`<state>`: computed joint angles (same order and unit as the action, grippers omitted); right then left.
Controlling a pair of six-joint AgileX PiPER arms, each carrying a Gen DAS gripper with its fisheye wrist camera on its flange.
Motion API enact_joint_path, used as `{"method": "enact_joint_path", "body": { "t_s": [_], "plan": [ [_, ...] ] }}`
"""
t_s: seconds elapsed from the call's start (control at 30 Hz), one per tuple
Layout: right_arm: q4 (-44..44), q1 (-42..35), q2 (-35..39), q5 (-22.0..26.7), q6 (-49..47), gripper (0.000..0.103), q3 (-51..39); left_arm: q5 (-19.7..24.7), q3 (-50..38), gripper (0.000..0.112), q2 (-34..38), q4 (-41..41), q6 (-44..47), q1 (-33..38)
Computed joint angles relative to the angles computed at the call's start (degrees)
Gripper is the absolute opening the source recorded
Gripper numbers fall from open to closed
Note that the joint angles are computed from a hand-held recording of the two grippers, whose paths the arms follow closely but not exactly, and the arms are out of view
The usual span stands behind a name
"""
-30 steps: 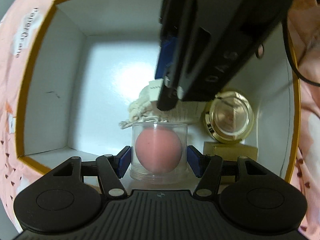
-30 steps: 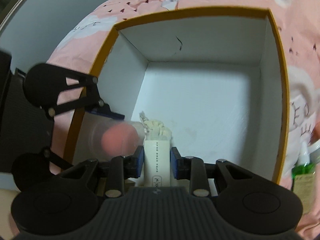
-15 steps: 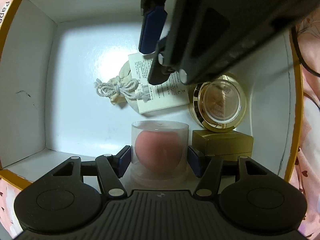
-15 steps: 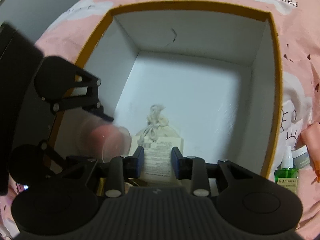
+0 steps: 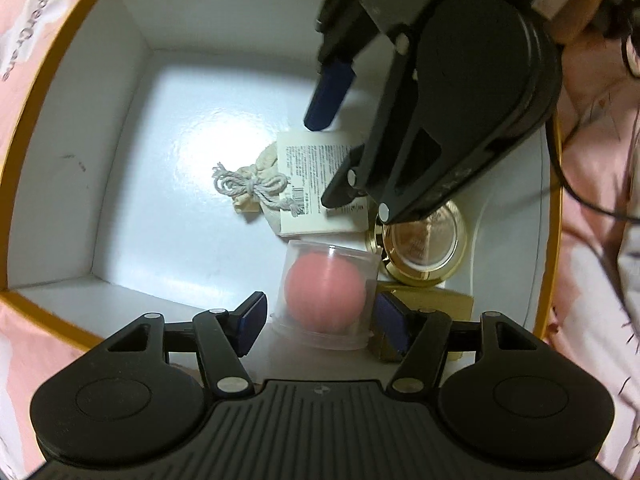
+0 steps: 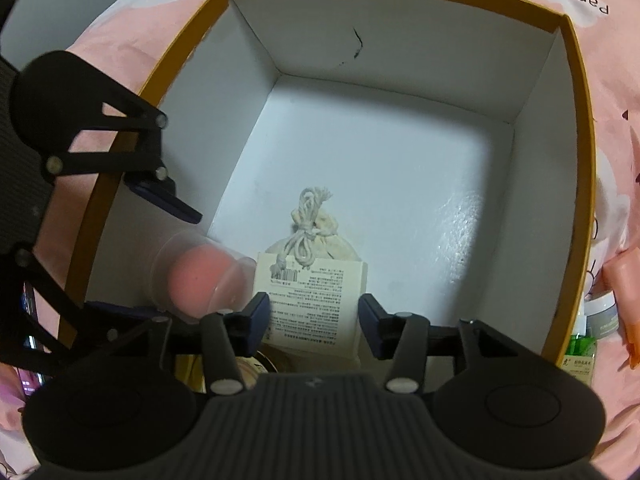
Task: Organize rigid objects
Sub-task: 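Lower the cup and pouch into the white box and open both tools, then move both tools back to the items and grasp the green bottle with the right tool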
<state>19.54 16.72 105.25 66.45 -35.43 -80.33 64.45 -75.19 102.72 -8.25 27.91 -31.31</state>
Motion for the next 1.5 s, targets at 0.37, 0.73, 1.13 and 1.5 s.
{"method": "enact_joint_path", "body": {
  "t_s": [0.37,0.73,1.13,1.5],
  "plan": [
    [0.7,-0.6,3.2,2.7,1.0,0.045,-2.2,3.2,-3.2,0.06,-0.6,-0.9,1.7,2.8],
    [0.4,0.8,-0.3,0.4,-1.4,0.045,1.8,1.1,-0.9,0.059,-1.6,-0.4,-0.4,1.1],
    [2.3,-1.8,-13.2,-6.1,-10.7,0.061,8.8,-0.8,-2.0,0.059,-6.6,0.5,-5.4,-1.9],
    [15.4,-17.1,-21.9,-6.0,-23.8,0.062,11.2,-12.4,-3.3,0.059,-11.4,6.4,-16.0,-7.7]
  ]
}}
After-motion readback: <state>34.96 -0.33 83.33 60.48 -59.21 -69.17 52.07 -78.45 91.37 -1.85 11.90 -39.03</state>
